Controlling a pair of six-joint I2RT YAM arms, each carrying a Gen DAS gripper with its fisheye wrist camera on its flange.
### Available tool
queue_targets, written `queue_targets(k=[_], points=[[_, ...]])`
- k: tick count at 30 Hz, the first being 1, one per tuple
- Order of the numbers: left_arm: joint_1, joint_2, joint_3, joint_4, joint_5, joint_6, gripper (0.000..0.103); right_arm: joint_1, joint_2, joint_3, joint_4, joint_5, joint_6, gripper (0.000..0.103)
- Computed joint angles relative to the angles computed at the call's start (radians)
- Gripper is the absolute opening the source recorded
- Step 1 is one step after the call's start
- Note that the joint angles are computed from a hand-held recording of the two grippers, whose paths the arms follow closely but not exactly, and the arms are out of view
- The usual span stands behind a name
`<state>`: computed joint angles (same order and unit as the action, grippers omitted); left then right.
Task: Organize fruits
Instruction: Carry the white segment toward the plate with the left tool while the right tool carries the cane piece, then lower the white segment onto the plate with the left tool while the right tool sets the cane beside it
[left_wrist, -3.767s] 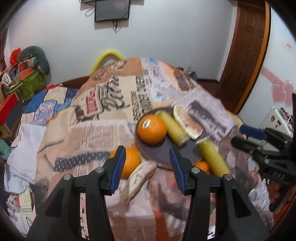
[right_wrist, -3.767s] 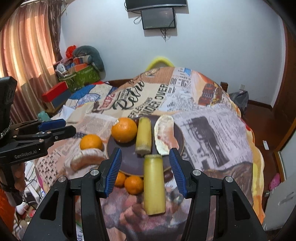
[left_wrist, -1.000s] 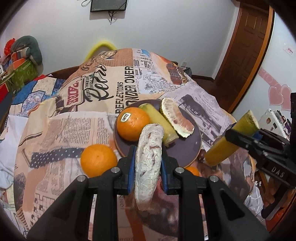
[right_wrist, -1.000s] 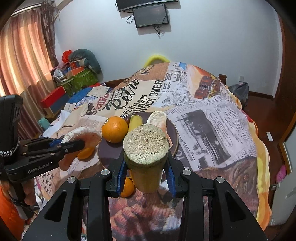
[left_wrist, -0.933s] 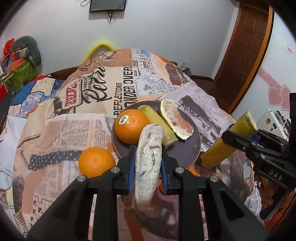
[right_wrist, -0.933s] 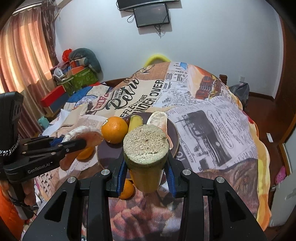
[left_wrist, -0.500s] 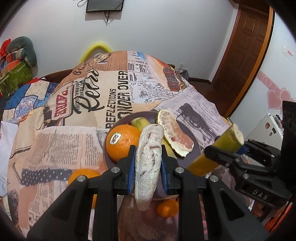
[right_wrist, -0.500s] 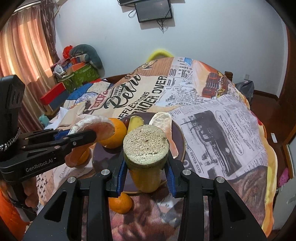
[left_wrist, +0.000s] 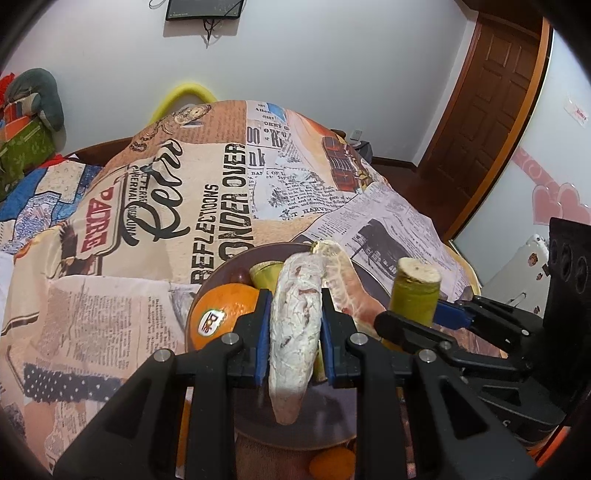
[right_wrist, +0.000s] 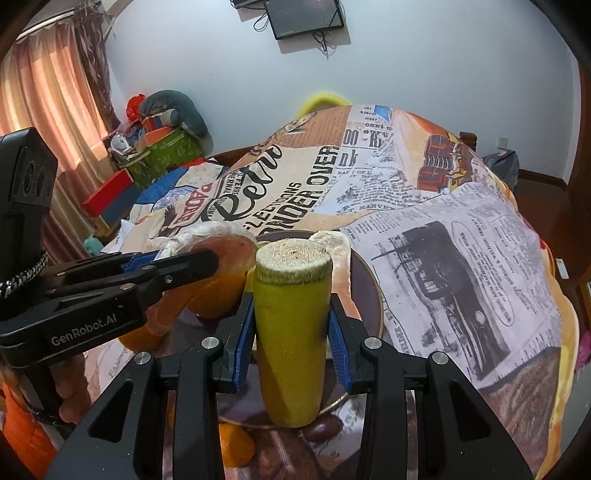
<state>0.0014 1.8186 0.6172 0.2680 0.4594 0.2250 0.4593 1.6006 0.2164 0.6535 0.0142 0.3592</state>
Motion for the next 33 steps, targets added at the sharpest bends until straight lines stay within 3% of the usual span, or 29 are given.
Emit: queue_targets(k=[9, 19, 33], points=[[-0.016, 0.071, 0.043, 0.002, 0.003, -0.001, 0.023, -0.038, 0.086, 0.026, 0.043, -0.024, -0.01, 0.038], [-0.006, 0.023, -0.003, 0.018, -0.016, 0.024, 0.027, -0.048, 0.104, 0.028, 0.036, -0.046, -0.015, 0.039], [0.007, -0.136, -0.092, -0.01, -0.022, 0.04, 0.027, -0.006, -0.1, -0.025, -0.092, 0.018, -0.013, 0.038]])
